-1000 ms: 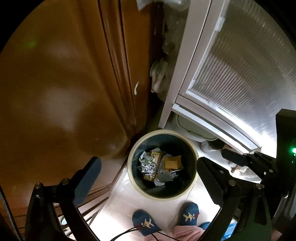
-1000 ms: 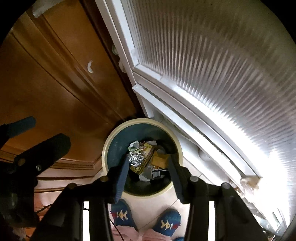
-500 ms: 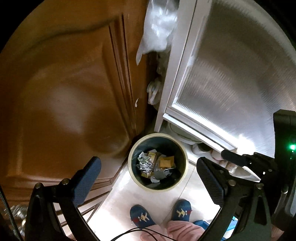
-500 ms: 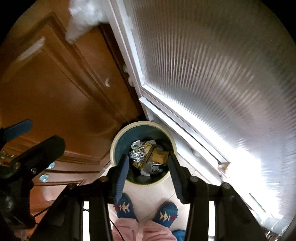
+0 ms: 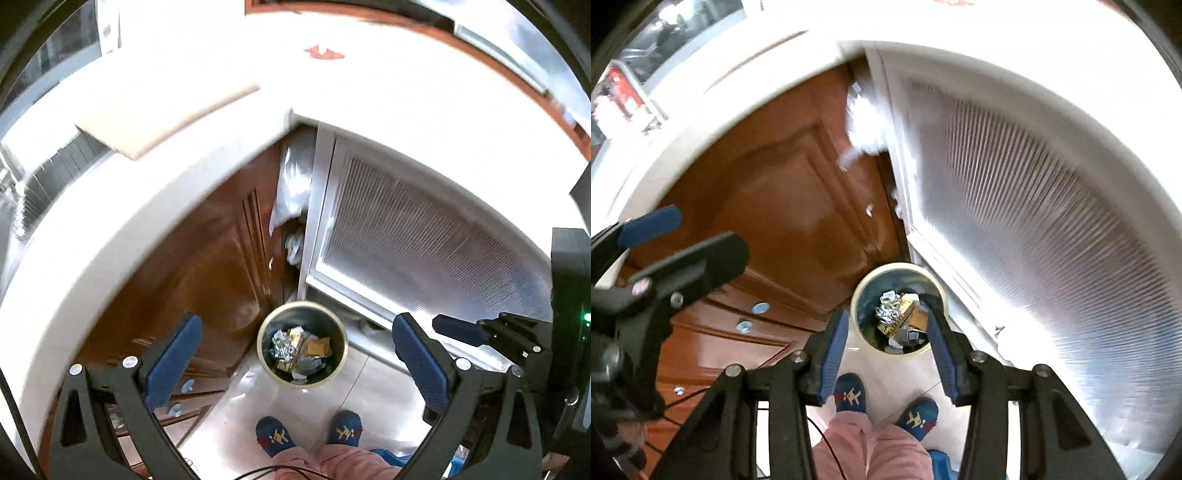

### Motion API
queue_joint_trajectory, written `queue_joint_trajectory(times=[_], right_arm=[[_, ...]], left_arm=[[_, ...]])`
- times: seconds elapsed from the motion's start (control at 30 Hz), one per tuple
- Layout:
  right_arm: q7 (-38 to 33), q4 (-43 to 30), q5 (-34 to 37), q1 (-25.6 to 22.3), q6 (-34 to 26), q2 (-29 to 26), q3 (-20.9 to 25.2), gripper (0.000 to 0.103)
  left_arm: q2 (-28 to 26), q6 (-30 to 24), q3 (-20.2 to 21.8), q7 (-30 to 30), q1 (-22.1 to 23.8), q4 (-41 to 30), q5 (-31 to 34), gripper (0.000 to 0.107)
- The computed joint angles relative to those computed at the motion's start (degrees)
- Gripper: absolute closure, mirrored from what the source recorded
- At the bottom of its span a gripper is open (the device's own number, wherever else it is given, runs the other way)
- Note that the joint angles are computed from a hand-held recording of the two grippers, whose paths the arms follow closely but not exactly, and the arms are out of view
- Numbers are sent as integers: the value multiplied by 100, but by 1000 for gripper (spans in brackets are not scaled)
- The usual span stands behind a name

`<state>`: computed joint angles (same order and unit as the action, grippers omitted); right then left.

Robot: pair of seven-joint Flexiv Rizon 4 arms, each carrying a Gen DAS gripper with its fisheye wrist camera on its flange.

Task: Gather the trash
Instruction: 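Raise both tools back toward the red bag and drink can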

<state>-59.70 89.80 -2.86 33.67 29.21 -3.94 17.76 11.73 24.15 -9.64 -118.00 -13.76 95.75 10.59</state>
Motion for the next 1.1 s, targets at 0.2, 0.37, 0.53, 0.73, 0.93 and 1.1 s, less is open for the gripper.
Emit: queue_joint_trajectory(times=[0.2,0.37,0.53,0.73,0.93,1.1], right_arm=[[-471,-483,58,-60,-388,291,-36,58],[-753,-754,-59,-120,-332,384,-82,58],[-871,-1097,-196,-170,-111,364,-132,58],[-1014,-1610,-301,-233,145,171,-233,58],[-1095,-2012,-359,-293,354,-51,-331,57],[-1146,-2407,-415,-329,317,-307,-429,54]], left_arm=[[125,-326,-132,-215,72,-609,26,5],[58,-645,-304,-302,165,-1249,331,5],[-137,-822,-448,-288,193,-1891,689,5],[-541,-1034,-622,-339,82,-2821,1265,5],[-1017,-1508,-605,-465,-229,-3748,1781,5],[-1384,-1845,-393,-524,-511,-4382,2071,5]])
